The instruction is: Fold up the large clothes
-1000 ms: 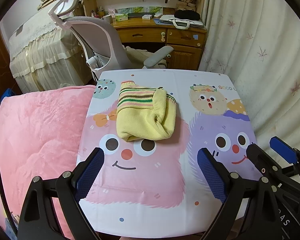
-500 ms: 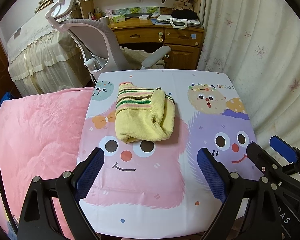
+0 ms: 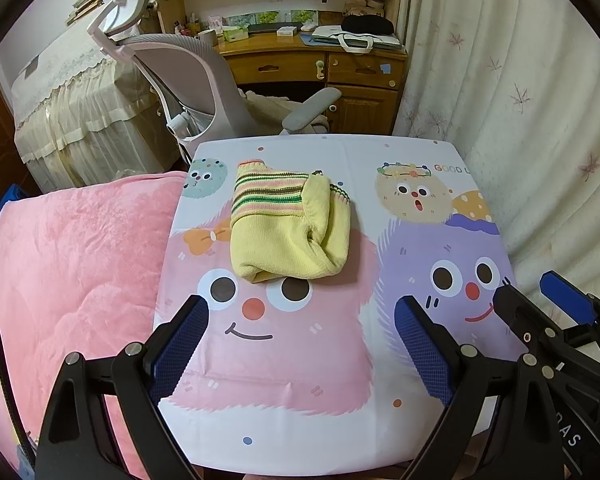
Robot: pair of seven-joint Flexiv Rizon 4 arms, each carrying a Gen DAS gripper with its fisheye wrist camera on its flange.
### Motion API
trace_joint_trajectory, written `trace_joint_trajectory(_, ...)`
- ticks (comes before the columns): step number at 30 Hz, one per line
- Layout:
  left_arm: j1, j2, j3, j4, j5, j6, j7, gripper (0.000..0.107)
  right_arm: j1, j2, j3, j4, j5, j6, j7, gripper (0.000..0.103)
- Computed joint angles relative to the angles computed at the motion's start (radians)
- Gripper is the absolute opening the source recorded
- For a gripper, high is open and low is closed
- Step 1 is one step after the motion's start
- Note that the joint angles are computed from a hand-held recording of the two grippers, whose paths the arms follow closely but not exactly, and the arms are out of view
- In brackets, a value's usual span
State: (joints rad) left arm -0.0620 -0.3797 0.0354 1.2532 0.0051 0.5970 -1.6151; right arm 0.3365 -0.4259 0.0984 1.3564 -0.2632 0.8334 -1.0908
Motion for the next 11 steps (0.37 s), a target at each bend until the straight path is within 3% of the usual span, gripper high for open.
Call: trace_joint_trajectory(11, 0.009, -0.001, -0.002, 0.004, -0.01, -0.001, 0.024, 0.093, -0.001, 0.001, 0.0, 0.003, 0.0, 0.0, 0.0, 0.061)
